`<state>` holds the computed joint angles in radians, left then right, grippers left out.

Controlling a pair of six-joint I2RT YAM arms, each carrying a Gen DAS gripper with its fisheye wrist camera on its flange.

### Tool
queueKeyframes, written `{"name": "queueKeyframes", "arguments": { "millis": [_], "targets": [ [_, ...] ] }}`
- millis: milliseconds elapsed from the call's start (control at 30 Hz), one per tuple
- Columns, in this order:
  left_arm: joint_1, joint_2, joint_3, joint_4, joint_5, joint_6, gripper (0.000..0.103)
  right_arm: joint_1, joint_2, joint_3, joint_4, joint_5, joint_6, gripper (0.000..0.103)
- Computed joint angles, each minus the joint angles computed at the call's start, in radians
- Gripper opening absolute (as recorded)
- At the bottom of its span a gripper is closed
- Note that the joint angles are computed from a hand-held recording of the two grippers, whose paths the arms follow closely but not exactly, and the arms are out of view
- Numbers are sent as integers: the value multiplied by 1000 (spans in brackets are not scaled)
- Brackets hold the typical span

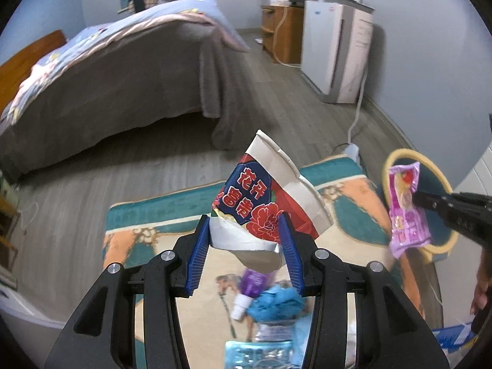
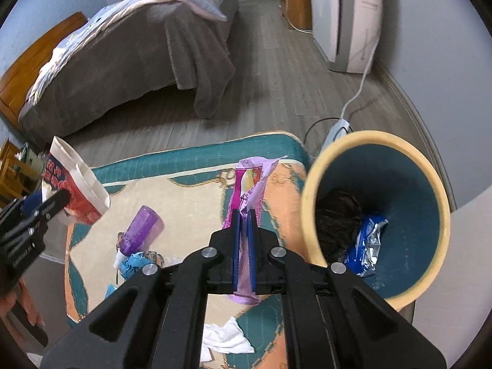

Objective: Collect trash
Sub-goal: 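Grasp the red-and-white paper cup with the left gripper while the right grasps the pink wrapper, then carry both items over the wastebasket and open both grippers to drop them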

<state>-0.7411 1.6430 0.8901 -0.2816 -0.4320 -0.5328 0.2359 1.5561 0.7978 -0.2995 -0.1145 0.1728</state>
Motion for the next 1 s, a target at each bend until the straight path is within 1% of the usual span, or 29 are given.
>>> {"name": "queueKeyframes", "arguments": {
  "millis": [167, 433, 567, 800, 1000],
  "targets": [
    [-63, 62, 64, -9, -14, -4, 46, -64, -42, -26, -10, -11, -39, 4],
    [-125, 190, 183, -17, -1, -5, 46, -204, -75, -49, -18, -57, -92, 4],
    [-149, 260, 253, -32, 1, -1, 46, -270, -74, -59, -14, -66, -122, 4],
    [-191, 371, 368, -52, 18, 8, 46, -348, -44, -67, -2, -50, -139, 4],
    [-219, 462, 468, -64, 37, 29, 46, -402, -32, -69, 3, -75, -163, 4]
  ]
}}
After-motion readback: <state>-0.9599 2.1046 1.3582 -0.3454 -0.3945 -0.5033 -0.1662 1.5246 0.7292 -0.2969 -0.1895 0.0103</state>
